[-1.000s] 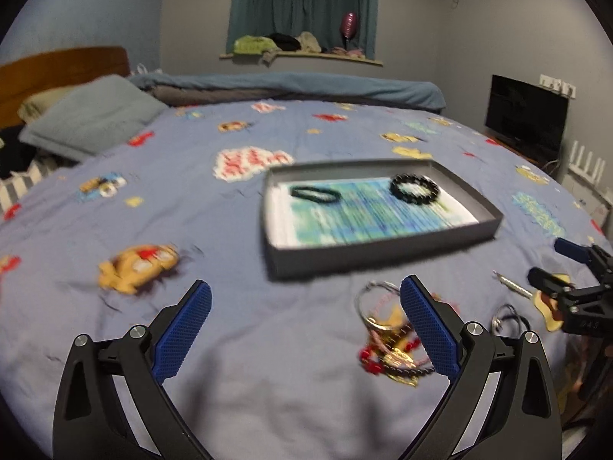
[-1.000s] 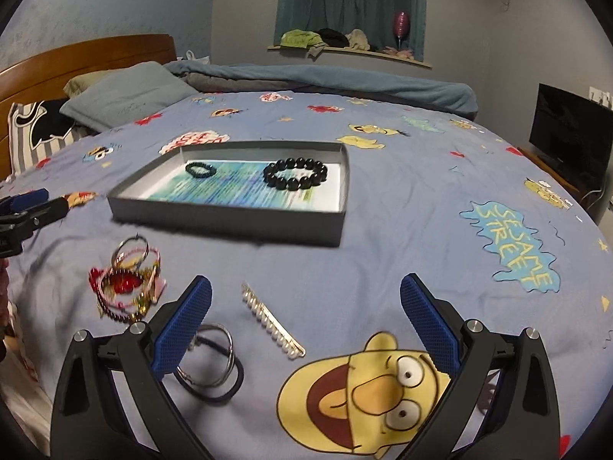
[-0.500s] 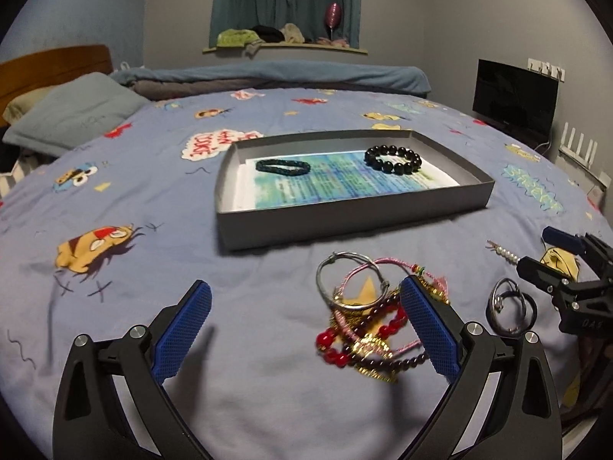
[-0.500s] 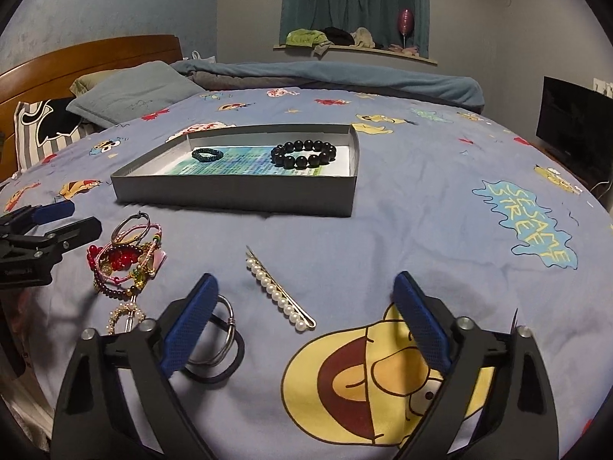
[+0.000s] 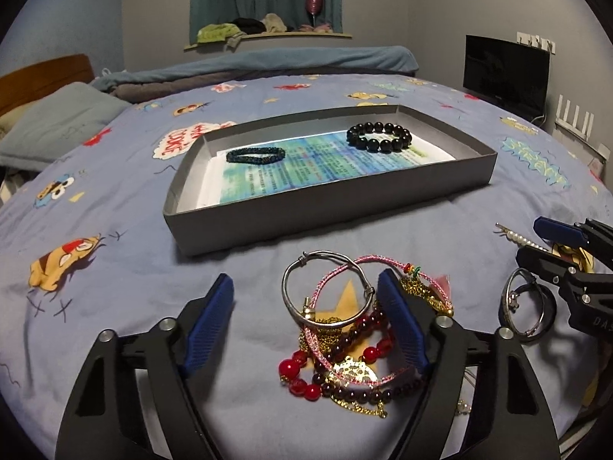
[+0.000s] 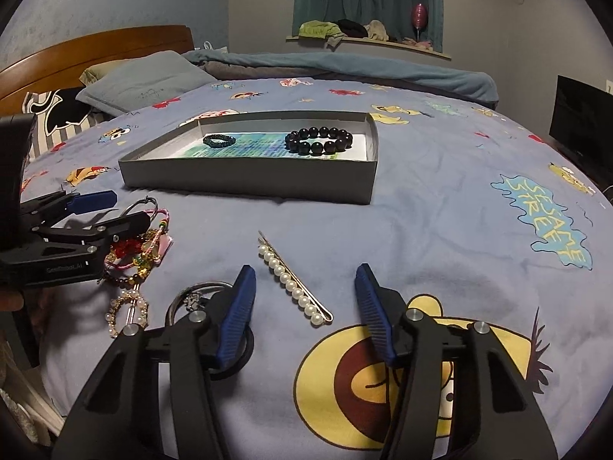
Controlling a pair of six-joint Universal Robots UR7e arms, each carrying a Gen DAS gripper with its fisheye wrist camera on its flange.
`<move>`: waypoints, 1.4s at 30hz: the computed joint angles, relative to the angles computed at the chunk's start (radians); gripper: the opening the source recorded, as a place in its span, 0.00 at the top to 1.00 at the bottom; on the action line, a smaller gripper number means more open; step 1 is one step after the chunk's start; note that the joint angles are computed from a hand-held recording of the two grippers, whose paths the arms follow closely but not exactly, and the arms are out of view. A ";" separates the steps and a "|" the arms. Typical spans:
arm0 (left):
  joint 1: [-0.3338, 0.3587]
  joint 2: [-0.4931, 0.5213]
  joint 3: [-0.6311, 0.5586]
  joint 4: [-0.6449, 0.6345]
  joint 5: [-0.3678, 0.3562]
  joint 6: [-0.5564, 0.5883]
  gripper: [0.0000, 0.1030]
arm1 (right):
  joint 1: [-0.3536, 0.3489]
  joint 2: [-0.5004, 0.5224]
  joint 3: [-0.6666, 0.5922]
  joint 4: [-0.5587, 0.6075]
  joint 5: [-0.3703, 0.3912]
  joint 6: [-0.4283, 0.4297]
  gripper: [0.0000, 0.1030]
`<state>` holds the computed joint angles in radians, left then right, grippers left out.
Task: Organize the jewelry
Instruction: 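Grasp the pearl hair clip with right tool while left tool grasps silver hoop, then lower the silver hoop and pearl clip into the grey box and release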
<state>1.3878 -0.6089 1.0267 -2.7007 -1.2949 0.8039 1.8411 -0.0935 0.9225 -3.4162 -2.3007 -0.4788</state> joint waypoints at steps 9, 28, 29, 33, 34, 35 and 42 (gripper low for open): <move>0.007 0.017 -0.039 0.069 -0.026 -0.001 0.42 | -0.002 0.004 -0.013 0.023 0.016 -0.014 0.63; 0.013 -0.021 0.005 0.017 -0.064 0.005 0.50 | -0.004 -0.020 0.032 -0.052 0.060 0.000 0.92; 0.012 -0.024 0.007 0.017 -0.062 0.007 0.50 | -0.004 -0.021 0.034 -0.059 0.062 0.001 0.92; 0.011 -0.036 0.003 0.027 -0.067 -0.004 0.50 | -0.001 -0.018 0.026 -0.057 0.052 0.010 0.92; 0.012 -0.037 -0.001 0.033 -0.071 -0.008 0.50 | 0.001 -0.017 0.023 -0.061 0.048 0.013 0.92; 0.012 -0.039 -0.007 0.040 -0.076 -0.015 0.50 | 0.002 -0.020 0.028 -0.068 0.049 0.018 0.92; 0.005 -0.035 -0.068 0.088 -0.068 -0.042 0.50 | 0.012 -0.017 0.004 -0.049 0.039 0.024 0.92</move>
<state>1.3926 -0.6434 0.9592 -2.6128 -1.3630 0.7615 1.8532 -0.1109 0.9262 -3.4653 -2.2621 -0.4545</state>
